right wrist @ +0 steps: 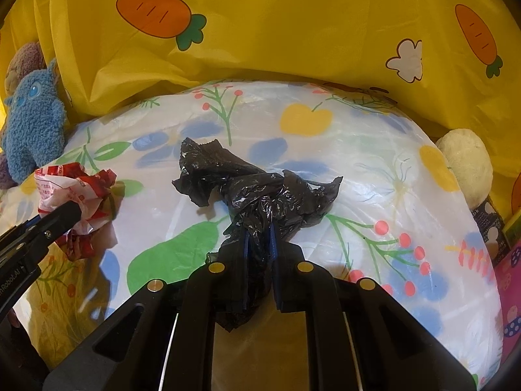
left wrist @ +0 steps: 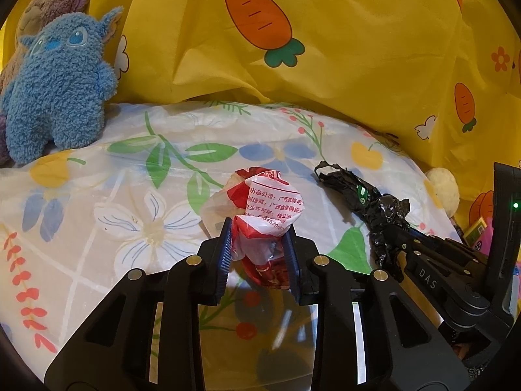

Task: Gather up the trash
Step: 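Close the left tool on the red-white wrapper while the right tool grasps the black bag, then carry the wrapper and black bag over the pink bucket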

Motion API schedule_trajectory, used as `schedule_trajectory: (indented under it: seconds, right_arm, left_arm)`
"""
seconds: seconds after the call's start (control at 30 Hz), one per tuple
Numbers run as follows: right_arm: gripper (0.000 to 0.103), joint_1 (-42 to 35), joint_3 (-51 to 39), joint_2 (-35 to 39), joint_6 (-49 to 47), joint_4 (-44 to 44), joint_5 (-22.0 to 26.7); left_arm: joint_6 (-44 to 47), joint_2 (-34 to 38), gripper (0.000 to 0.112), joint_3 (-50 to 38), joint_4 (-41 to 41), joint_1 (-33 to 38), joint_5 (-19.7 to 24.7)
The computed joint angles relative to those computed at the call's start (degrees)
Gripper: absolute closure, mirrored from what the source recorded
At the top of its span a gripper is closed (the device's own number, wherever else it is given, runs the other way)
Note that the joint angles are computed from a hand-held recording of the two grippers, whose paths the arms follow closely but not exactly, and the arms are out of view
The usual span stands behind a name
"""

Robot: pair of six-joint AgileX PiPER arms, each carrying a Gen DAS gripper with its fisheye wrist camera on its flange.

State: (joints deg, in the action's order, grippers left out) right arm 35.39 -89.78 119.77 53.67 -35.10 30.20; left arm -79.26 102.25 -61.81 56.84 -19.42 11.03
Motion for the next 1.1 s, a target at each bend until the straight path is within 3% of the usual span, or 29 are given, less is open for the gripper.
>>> schedule_trajectory:
  seconds: [0.13,0.23,0.4,0.63,0.9,1.1]
  right_arm:
    - [0.092,0.1,0.99,-0.34,3.18,-2.22,0.2]
    - [0.096,0.02,4.84,-2.4,9.54,-7.28,-2.75]
    - [0.097,1.92,13.73,-7.66,29.54,-25.87,-5.4]
    - [0.097,4.02,28.95,-20.27,50.49,-46.67,-5.71]
    - [0.097,3.81,43.68,-33.98,59.23,-54.35,-2.86]
    - [0.097,-0.9,52.06,-42.47,60.45,-52.91,-2.85]
  left_arm:
    - [-9.54,-0.86,0.085,1.21,9.55,-0.81,0.95]
    - [-13.45,-1.32,0.086,1.86,13.37,-1.21,1.46]
    - [-17.71,-1.95,0.087,2.66,17.58,-1.74,2.26]
    - [-23.35,-3.75,0.087,4.31,24.88,-5.77,7.36]
    - [-22.84,-7.96,0.087,5.6,24.06,-14.31,12.37]
    - [-20.01,-8.6,0.087,2.06,21.17,-24.55,15.93]
